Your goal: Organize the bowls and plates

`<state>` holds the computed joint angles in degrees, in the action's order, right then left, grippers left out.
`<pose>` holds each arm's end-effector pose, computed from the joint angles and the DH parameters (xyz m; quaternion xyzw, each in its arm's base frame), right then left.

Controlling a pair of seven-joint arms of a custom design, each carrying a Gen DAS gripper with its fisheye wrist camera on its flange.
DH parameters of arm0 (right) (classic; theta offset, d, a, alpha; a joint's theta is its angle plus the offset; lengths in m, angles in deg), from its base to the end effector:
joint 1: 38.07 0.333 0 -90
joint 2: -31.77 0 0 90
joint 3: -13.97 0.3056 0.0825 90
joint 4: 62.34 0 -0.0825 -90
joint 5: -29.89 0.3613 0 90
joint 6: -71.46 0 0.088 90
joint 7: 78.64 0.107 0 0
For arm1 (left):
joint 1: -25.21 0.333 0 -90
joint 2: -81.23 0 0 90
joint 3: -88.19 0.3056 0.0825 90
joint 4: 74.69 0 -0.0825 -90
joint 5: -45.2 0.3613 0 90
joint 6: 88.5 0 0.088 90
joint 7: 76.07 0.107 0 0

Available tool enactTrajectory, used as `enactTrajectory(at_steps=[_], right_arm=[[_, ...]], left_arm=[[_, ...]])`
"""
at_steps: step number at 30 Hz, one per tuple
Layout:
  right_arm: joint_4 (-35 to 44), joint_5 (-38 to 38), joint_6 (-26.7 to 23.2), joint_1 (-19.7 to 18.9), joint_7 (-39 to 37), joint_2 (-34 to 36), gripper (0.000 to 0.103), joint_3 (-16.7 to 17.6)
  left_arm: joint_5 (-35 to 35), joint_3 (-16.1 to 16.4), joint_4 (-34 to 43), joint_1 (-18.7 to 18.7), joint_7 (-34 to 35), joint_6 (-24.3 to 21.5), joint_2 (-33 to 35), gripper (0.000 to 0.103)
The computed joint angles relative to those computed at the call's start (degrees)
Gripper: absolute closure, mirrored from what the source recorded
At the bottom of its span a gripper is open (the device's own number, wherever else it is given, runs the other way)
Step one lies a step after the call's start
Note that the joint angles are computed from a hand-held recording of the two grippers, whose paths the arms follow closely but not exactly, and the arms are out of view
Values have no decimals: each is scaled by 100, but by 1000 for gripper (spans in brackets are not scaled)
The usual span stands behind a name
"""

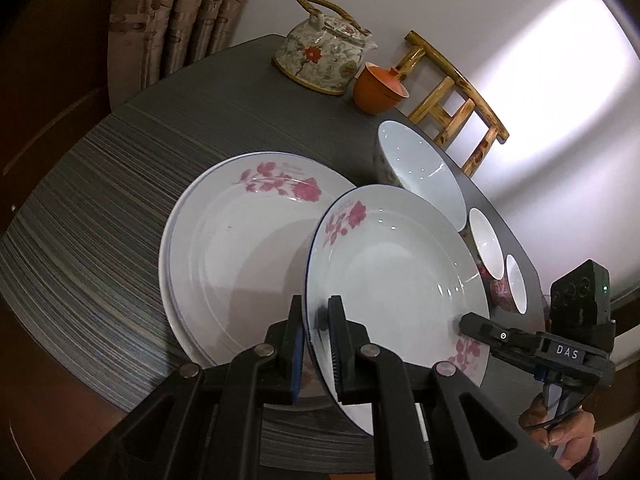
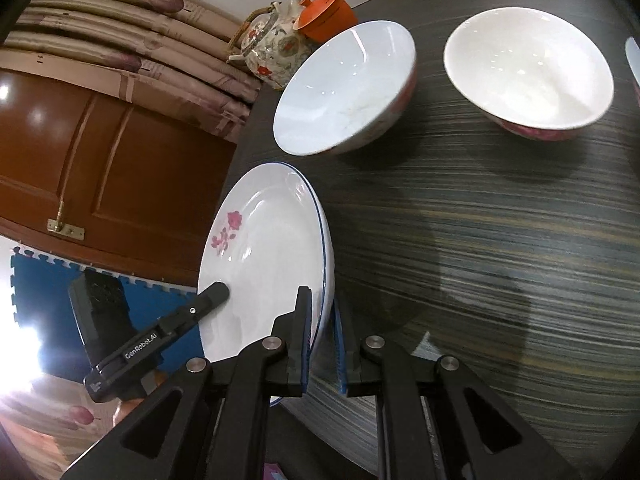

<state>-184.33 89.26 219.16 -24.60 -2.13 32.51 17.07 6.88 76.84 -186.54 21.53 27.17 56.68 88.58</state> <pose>0.5365 0.1441 0.4446 -0.5591 0.7282 0.1243 0.3764 0.5833 -0.1451 0.4628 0.6622 -0.6723 0.3288 0.0362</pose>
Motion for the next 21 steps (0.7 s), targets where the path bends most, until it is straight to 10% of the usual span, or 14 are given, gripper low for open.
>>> enactTrajectory(at_steps=[21], right_arm=[[301,-270,-199,-24,528,194,89,79]], left_arm=[[1452,57,-63,-106,-723,482,86,85]])
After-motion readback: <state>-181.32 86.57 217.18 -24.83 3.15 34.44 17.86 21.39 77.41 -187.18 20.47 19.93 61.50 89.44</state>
